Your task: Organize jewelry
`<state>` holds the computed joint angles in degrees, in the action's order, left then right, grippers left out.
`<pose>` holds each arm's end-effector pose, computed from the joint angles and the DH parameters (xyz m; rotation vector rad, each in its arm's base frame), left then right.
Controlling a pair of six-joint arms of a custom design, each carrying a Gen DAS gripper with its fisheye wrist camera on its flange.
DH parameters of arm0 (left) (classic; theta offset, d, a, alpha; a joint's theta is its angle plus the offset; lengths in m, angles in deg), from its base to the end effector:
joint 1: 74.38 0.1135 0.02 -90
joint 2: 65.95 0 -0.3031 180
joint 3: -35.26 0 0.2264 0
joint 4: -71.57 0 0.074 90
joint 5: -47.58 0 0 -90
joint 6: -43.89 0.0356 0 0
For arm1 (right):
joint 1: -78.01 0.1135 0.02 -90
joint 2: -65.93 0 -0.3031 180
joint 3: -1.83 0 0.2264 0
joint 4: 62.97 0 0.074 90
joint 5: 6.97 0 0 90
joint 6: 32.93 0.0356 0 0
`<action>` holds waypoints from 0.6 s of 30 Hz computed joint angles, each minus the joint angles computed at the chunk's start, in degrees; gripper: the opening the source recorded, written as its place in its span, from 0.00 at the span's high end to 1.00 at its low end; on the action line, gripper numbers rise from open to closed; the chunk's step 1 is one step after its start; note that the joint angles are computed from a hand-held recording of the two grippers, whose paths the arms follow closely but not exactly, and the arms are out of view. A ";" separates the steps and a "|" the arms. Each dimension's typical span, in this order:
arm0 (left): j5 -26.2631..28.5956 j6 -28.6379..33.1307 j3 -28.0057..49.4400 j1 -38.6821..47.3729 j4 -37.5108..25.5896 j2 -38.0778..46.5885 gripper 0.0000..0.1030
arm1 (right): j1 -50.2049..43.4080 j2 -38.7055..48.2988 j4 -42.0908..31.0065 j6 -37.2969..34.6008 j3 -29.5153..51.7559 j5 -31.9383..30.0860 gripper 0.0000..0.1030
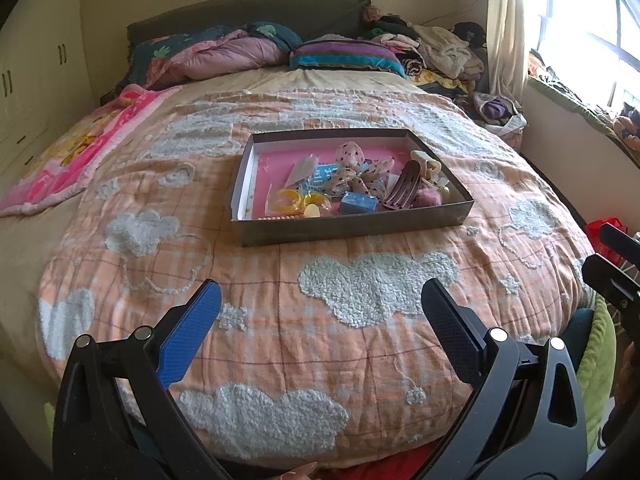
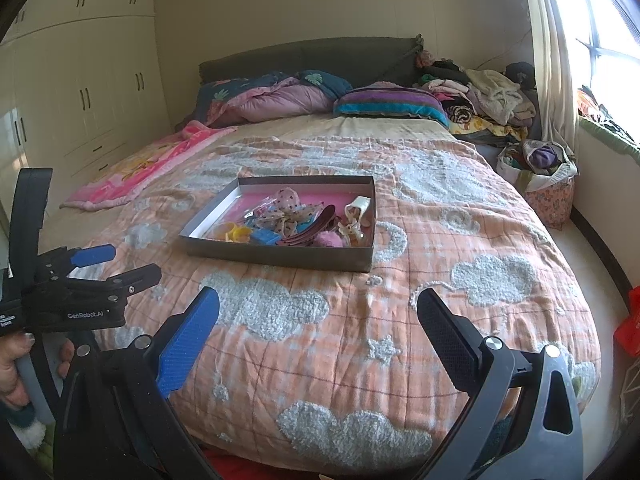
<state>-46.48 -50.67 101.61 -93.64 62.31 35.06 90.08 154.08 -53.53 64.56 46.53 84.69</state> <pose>0.3246 -0.1108 0.2063 0.2641 2.3233 -0.1241 0.2598 0.0545 0.1994 -0.0700 2.1676 0.1649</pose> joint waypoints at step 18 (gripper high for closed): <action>-0.16 0.13 -0.09 -0.13 0.14 -0.02 0.09 | 0.53 -0.65 -0.65 0.15 -0.04 0.91 0.04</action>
